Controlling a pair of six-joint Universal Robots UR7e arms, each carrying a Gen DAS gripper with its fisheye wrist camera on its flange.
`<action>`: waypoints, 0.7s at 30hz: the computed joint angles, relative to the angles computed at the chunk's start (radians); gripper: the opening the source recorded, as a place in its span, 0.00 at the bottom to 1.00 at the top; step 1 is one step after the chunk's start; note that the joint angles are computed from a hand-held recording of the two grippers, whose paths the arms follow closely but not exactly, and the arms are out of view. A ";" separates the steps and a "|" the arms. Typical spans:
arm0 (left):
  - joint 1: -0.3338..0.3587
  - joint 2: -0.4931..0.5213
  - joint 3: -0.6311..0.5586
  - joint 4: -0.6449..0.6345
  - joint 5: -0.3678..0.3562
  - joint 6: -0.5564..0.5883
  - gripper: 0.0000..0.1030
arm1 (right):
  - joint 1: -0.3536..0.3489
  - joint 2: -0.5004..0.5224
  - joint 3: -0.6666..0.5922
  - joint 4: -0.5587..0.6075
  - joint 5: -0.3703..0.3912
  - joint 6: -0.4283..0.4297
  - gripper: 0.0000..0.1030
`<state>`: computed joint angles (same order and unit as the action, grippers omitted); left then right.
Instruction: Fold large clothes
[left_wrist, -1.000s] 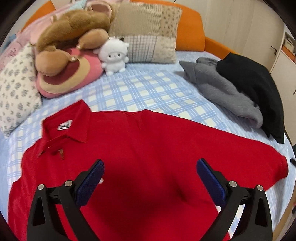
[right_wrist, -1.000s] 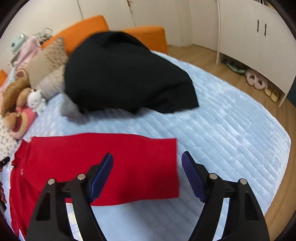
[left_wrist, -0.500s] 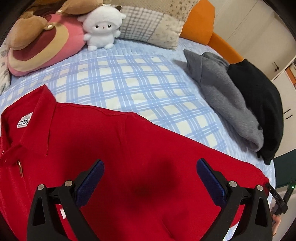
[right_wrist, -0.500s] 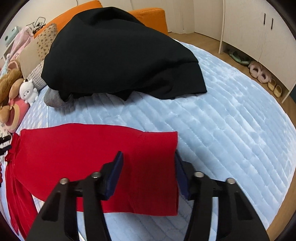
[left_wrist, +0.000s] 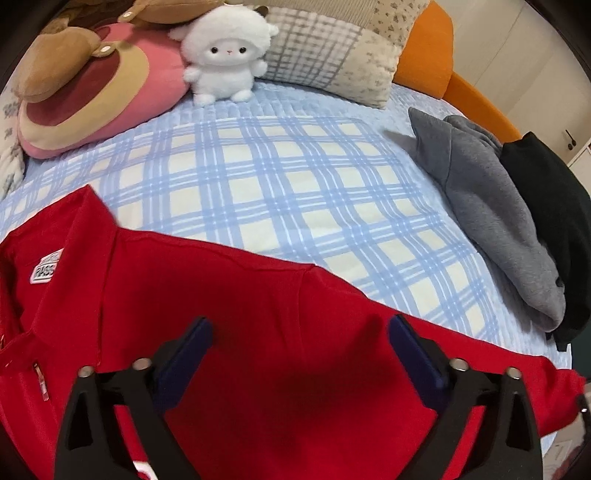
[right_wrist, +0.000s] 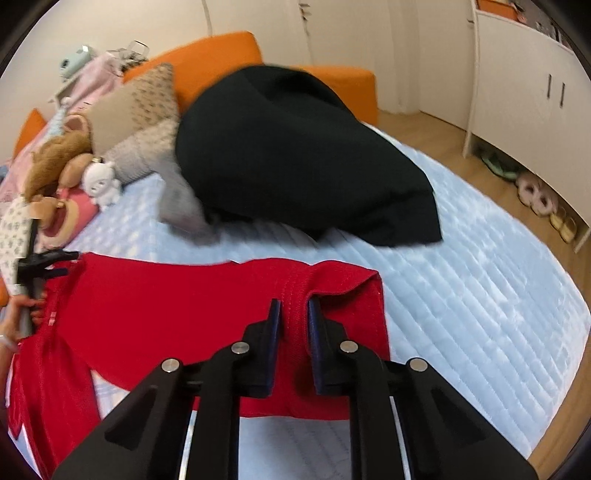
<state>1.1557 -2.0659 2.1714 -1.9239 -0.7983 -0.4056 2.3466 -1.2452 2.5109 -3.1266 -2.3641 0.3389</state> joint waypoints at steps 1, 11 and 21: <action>0.006 0.008 0.002 -0.010 -0.001 0.002 0.79 | 0.021 0.000 -0.014 0.011 -0.005 -0.005 0.14; 0.087 0.071 0.022 -0.253 -0.119 0.056 0.73 | 0.230 0.023 -0.139 0.056 0.048 -0.072 0.14; 0.082 0.086 0.015 -0.198 -0.170 0.048 0.71 | 0.295 0.053 -0.185 0.081 0.183 -0.072 0.08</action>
